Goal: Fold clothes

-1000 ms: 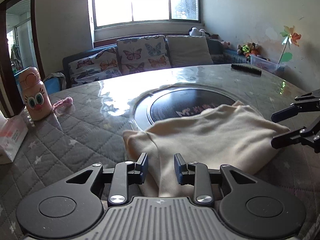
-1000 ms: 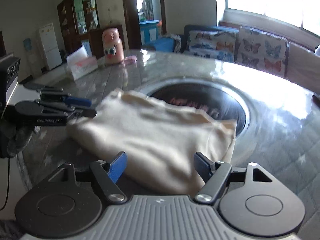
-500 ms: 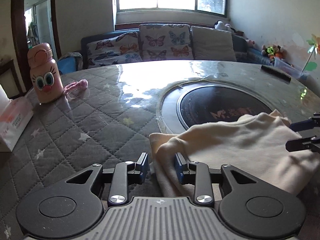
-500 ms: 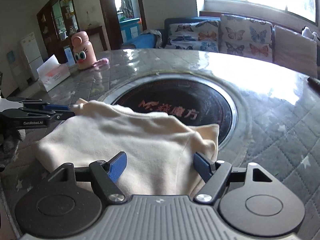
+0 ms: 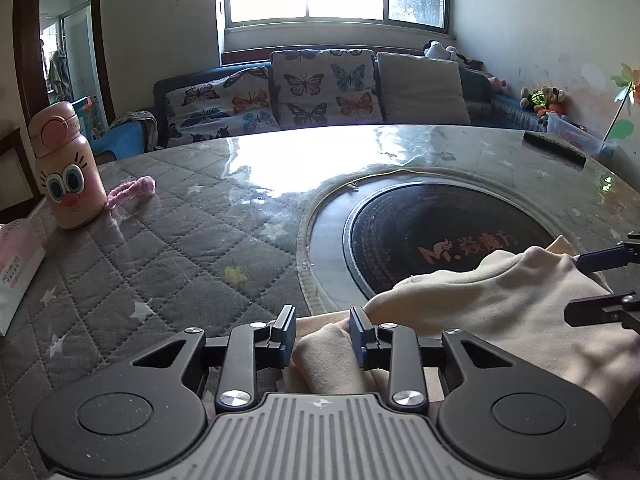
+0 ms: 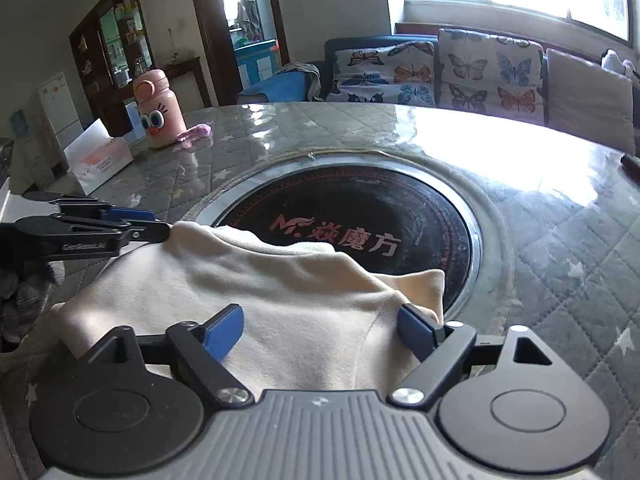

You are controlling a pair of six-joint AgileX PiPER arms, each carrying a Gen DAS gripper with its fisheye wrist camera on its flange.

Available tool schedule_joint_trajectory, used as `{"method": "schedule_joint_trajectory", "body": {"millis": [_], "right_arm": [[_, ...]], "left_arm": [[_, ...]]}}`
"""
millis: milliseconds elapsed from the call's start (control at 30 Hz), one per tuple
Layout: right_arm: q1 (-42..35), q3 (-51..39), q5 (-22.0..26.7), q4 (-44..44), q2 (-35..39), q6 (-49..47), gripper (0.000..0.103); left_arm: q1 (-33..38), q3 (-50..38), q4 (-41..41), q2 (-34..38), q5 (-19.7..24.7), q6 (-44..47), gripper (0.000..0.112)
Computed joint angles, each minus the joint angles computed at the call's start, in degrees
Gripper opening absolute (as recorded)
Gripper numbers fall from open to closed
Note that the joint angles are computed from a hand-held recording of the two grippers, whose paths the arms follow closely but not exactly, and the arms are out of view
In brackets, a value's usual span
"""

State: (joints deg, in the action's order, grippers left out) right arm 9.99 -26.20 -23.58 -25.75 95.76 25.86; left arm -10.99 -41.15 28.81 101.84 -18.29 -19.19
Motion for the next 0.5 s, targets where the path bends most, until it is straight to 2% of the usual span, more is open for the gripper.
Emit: {"method": "schedule_joint_trajectory", "body": {"millis": [67, 133, 200, 333, 500], "right_arm": [[1.2, 1.0, -0.3, 4.7, -1.3, -4.2, 0.09], [2.3, 1.8, -0.5, 8.7, -2.3, -7.5, 0.098], [3.1, 2.6, -1.2, 12.1, -2.9, -10.3, 0.099], [5.0, 4.6, -2.7, 17.5, -4.5, -14.0, 0.103], [8.5, 7.5, -4.7, 25.1, -6.8, -19.4, 0.103]], "left_arm": [[0.1, 1.1, -0.4, -1.3, -0.3, 0.2, 0.04], [0.2, 2.3, -0.6, -2.7, -0.6, 0.3, 0.048], [0.5, 3.8, 0.1, -4.2, -0.9, -0.4, 0.052], [0.9, 7.2, 0.5, -7.7, -1.4, -1.4, 0.069], [0.3, 12.0, -2.9, -12.2, -2.6, 1.4, 0.088]]}}
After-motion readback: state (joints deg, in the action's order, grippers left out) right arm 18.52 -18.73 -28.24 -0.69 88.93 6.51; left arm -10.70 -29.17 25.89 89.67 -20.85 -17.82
